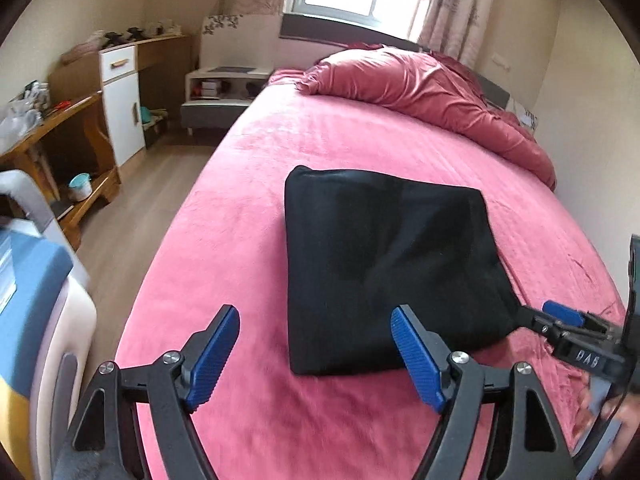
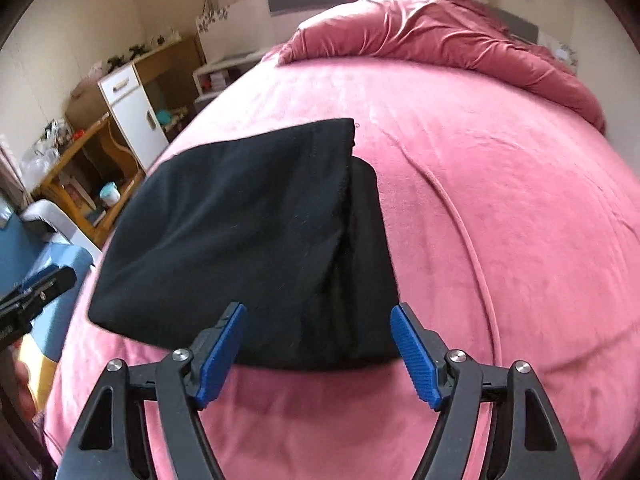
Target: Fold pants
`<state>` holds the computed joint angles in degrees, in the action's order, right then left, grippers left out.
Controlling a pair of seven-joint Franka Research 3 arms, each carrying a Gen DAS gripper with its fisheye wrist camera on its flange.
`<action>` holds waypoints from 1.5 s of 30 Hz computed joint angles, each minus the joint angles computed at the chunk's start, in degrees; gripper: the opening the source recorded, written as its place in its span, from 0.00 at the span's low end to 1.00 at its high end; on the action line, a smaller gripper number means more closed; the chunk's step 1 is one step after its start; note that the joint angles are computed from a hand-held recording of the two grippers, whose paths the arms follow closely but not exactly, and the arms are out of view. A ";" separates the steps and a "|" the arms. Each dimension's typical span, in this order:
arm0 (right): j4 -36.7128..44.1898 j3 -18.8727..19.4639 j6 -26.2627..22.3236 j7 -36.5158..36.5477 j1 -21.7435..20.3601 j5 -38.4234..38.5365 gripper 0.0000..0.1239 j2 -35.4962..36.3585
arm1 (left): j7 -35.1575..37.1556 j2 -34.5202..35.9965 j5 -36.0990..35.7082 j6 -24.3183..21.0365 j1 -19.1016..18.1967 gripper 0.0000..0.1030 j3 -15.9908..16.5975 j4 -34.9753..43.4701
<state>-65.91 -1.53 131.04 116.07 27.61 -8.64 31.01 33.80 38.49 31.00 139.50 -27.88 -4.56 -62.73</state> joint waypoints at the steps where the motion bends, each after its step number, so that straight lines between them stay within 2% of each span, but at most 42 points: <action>1: -4.01 -0.75 1.94 1.91 1.32 -1.75 0.62 -2.55 | -1.14 -1.26 0.72 0.52 -0.51 0.77 0.41 -1.64; 4: -12.47 -1.23 5.10 6.84 3.62 -6.11 0.64 -8.09 | -4.35 -5.74 3.60 2.01 -1.48 0.78 0.80 -8.07; 10: -17.24 -0.16 3.89 16.01 6.30 -15.27 0.66 -12.62 | -9.80 -11.22 10.65 1.29 -3.30 0.77 0.42 -15.02; 15: -20.43 1.91 3.46 19.33 6.36 -19.84 0.66 -15.20 | -13.07 -14.24 11.46 2.70 -2.01 0.78 -1.82 -19.79; 16: -20.79 2.24 3.26 19.59 6.39 -20.53 0.66 -15.42 | -13.70 -14.26 12.05 2.10 -2.19 0.78 -1.90 -19.79; 20: -21.77 3.39 3.25 20.24 6.30 -21.10 0.67 -15.52 | -13.34 -13.04 15.39 -6.27 -4.36 0.78 -2.06 -17.13; 23: -22.51 3.76 3.11 20.68 6.41 -21.62 0.67 -15.77 | -14.03 -13.16 15.66 -6.37 -4.03 0.78 -2.59 -17.55; 25: -23.46 3.89 3.49 21.40 6.34 -21.71 0.67 -16.31 | -14.62 -12.90 16.83 -8.54 -4.73 0.78 -2.41 -16.82; 30: -25.17 4.19 4.06 23.01 6.11 -23.07 0.67 -17.59 | -16.28 -14.14 17.21 -5.78 -3.79 0.78 -3.07 -19.02; 45: -26.25 5.00 4.19 23.77 5.42 -24.64 0.67 -18.38 | -16.93 -14.53 17.84 -6.92 -3.77 0.78 -3.62 -19.54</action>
<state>-92.15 3.47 135.23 139.84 33.03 -33.27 12.63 16.87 23.96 48.84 132.58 -31.65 -8.17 -82.27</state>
